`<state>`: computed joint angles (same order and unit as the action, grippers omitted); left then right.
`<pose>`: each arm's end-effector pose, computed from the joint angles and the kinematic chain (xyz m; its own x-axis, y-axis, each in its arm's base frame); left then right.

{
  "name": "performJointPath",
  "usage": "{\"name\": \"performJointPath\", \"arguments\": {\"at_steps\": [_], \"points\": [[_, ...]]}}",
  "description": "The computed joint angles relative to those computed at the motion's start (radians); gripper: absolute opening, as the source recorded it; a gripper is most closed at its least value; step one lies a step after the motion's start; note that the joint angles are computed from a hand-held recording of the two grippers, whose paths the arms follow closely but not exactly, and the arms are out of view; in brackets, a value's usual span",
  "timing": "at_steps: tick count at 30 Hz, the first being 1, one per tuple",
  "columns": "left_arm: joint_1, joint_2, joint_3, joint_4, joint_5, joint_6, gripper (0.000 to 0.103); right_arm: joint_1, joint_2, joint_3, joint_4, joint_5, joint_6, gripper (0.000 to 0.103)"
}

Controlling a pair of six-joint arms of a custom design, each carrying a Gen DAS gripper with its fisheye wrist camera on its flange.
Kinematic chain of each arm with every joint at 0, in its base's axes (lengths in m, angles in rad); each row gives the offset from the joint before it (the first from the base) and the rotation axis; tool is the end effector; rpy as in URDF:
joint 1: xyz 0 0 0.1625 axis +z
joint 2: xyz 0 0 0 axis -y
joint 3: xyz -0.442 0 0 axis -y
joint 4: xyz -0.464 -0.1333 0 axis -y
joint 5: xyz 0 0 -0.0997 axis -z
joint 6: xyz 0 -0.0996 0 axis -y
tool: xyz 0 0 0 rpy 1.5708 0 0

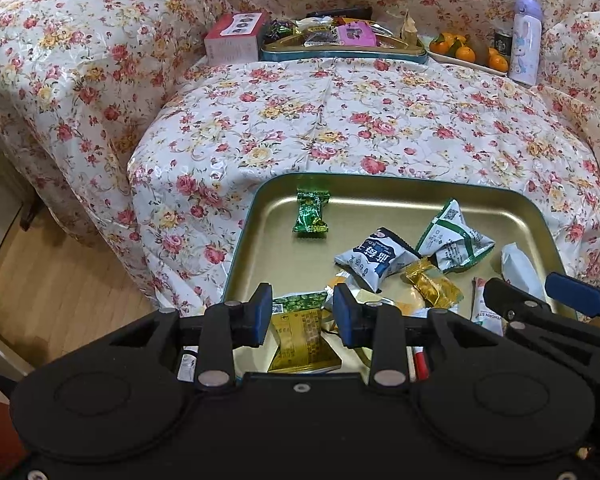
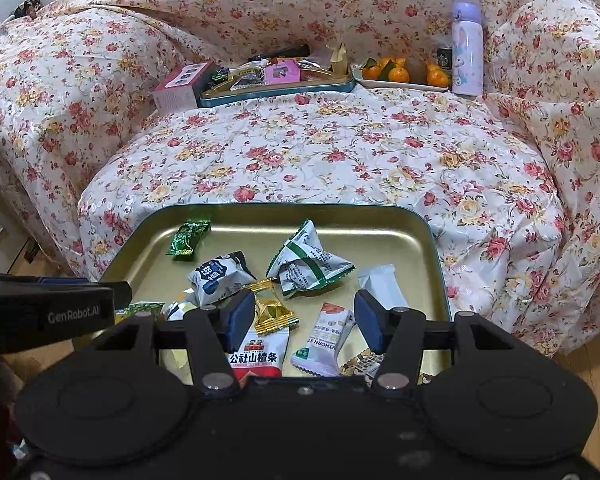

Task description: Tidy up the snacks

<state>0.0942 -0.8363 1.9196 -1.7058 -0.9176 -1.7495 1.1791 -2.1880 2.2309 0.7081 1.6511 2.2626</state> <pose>-0.4870 -0.2407 -0.0465 -0.6453 -0.2028 -0.7365 0.3070 0.8140 -0.4931 0.0348 -0.2441 0.3624 -0.7740 -0.2084 0.5979 -0.5261 0.7371 -0.4242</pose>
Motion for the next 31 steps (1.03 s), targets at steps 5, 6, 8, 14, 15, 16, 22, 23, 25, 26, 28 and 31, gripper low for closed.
{"name": "performJointPath", "arguments": {"at_steps": [5,6,8,14,15,16,22,23,25,26,28,31], "points": [[-0.001,0.002,-0.004,0.007,0.001,-0.002,0.044,0.000,0.003,-0.001,0.003,0.003,-0.003,0.058],[-0.001,0.002,-0.004,0.009,0.001,-0.004,0.044,0.001,0.004,-0.002,0.003,0.004,-0.003,0.058],[-0.002,0.000,-0.003,0.010,0.002,-0.007,0.044,-0.001,0.004,-0.002,0.004,0.003,-0.005,0.058],[0.000,0.001,-0.003,0.008,-0.003,-0.005,0.044,-0.001,0.006,-0.001,0.006,0.005,-0.006,0.058],[0.000,0.001,-0.002,0.006,-0.004,-0.003,0.044,-0.002,0.006,-0.001,0.007,0.004,-0.007,0.058],[0.000,0.001,-0.003,0.004,-0.004,-0.001,0.044,-0.002,0.006,-0.001,0.007,0.004,-0.008,0.058],[0.001,0.002,-0.003,0.000,-0.006,0.005,0.044,-0.002,0.008,-0.002,0.009,0.005,-0.009,0.058],[0.001,0.001,-0.003,0.000,-0.006,0.004,0.044,-0.002,0.008,-0.001,0.008,0.005,-0.010,0.058],[0.002,0.000,-0.001,-0.001,-0.007,0.003,0.044,-0.002,0.008,-0.001,0.008,0.006,-0.009,0.058],[0.002,-0.001,-0.001,-0.002,-0.008,0.003,0.044,-0.002,0.008,-0.001,0.008,0.006,-0.009,0.058],[0.001,0.001,-0.002,0.003,-0.006,0.001,0.044,-0.001,0.008,-0.001,0.008,0.007,-0.009,0.058],[0.000,0.004,-0.005,0.007,-0.005,0.001,0.044,-0.001,0.008,-0.001,0.008,0.006,-0.008,0.058]]}}
